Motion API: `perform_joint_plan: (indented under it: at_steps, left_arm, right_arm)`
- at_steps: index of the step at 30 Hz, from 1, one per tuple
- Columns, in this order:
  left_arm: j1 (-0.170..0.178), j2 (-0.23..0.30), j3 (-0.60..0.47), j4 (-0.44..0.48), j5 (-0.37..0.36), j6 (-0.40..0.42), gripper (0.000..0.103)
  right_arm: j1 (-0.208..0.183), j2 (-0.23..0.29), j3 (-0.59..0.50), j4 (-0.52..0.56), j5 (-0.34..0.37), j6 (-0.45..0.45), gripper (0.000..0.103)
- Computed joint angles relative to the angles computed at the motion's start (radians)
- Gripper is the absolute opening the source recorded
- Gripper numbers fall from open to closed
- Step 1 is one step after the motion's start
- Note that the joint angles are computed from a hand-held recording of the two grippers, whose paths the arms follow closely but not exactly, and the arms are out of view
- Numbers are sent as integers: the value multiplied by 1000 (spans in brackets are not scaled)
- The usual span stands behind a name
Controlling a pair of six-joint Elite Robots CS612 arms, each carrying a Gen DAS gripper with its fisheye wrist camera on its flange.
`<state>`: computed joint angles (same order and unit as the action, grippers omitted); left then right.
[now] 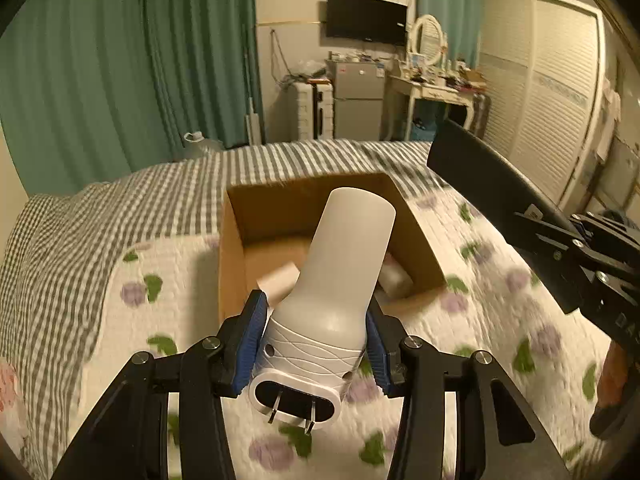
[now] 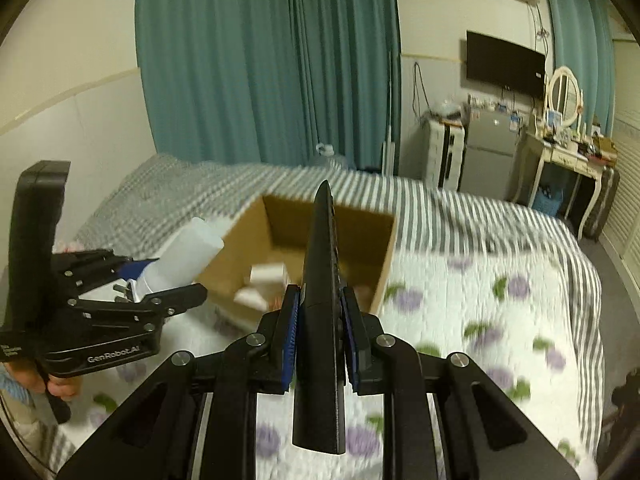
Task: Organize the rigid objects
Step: 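Lower the white device and the remote into the box and open both tools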
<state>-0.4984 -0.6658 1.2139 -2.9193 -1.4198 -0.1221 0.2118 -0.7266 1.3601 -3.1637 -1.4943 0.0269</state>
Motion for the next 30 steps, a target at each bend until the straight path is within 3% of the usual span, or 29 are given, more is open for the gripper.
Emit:
perform_joint_plan:
  at_steps: [11, 16, 20, 30]
  left_arm:
    - [20, 171, -299, 185, -1, -31, 47]
    - [20, 218, -348, 201, -8, -35, 48]
    - [18, 227, -355, 188, 1, -29, 51]
    - [30, 160, -256, 95, 16, -83, 57]
  right_arm:
    - [-21, 143, -254, 70, 41, 54, 19]
    - [-31, 195, -310, 139, 56, 68, 19]
    - [-32, 213, -332, 188, 53, 64, 19]
    - [-21, 196, -307, 173, 40, 54, 19]
